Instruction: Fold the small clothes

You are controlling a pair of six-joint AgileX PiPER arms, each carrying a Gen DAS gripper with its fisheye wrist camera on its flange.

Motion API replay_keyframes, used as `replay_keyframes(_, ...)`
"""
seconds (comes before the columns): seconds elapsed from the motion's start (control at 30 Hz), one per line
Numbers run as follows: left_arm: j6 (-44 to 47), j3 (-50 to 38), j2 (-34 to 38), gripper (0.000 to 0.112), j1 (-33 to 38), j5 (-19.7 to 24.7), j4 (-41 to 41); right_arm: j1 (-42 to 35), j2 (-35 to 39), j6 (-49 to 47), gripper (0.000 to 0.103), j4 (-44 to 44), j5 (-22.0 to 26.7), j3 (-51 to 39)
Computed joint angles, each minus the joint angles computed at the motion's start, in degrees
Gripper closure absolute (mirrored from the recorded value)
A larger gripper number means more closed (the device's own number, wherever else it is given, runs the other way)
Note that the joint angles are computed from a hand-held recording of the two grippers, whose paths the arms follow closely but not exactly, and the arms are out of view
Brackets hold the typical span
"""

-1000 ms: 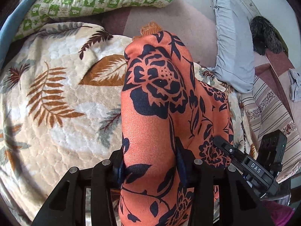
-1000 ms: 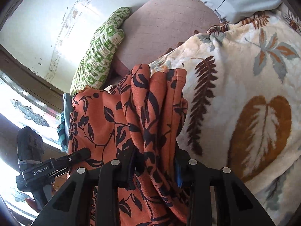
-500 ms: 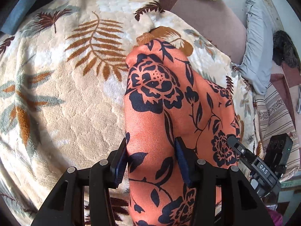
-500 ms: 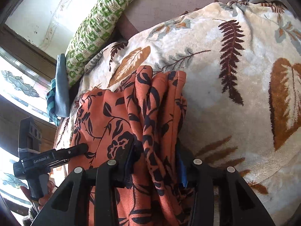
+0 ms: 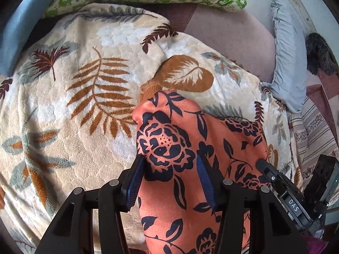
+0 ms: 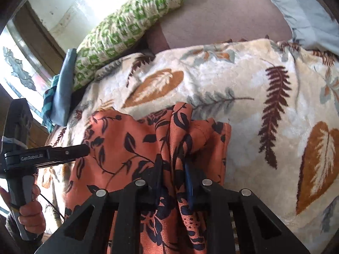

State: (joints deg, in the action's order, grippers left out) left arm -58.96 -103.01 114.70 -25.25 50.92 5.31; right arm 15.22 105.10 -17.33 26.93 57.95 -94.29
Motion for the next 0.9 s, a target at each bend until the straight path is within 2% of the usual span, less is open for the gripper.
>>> replay_keyframes(0.1,-1.88,-0.31,0.18,0.064,-0.87,-0.39,2.66,-3.0,-2.82,-2.17,0.086,5.0,-1.16,1.63)
replay_keyframes(0.23,0.73,-9.16,8.0,0.062,-0.74,8.48,0.61,-5.02,-0.32,0.67,0.086,1.32,-2.97,3.23)
replay_keyframes(0.27,0.31,-9.09,8.03,0.062,-0.79,8.69,0.05,-5.86,1.24,1.45,0.086,1.45,-2.21,3.42)
replay_keyframes(0.37,-1.05,-5.23,3.69,0.064,-1.74,6.83,1.25,-8.23,1.07,-0.65,0.082,6.25,-0.68,4.92)
replay_keyframes(0.4,-1.32,-4.04,2.07,0.064,-2.28,7.13,1.79,-8.9,0.63,-1.15,0.078,7.63,0.84,4.37)
replay_keyframes(0.47,-1.84,1.13,-3.19,0.064,-3.41,5.98,2.61,-10.44,-0.38,-1.56,0.078,9.66,4.65,3.05)
replay_keyframes(0.57,-5.52,12.03,-12.0,0.062,-6.7,0.89,3.68,-14.1,-4.22,-5.51,0.077,14.89,8.95,6.09)
replay_keyframes(0.63,-8.27,20.18,-17.09,0.061,-9.48,-5.41,2.9,-16.35,-7.02,-6.35,0.068,16.86,11.31,9.93)
replay_keyframes(0.73,-11.06,25.96,-18.94,0.061,-13.07,-8.67,2.49,-18.0,-12.4,-7.86,0.059,16.84,10.18,18.55)
replay_keyframes(0.8,-10.28,24.89,-16.84,0.061,-14.31,-5.88,0.79,-17.85,-14.58,-8.23,0.059,16.29,8.86,23.49)
replay_keyframes(0.87,-10.2,24.33,-16.04,0.062,-15.21,-5.41,-0.56,-15.8,-17.54,-8.46,0.068,13.33,5.22,26.86)
replay_keyframes(0.9,-11.45,23.74,-16.0,0.062,-16.32,-4.56,0.87,-15.22,-18.8,-9.85,0.097,13.24,5.19,27.26)
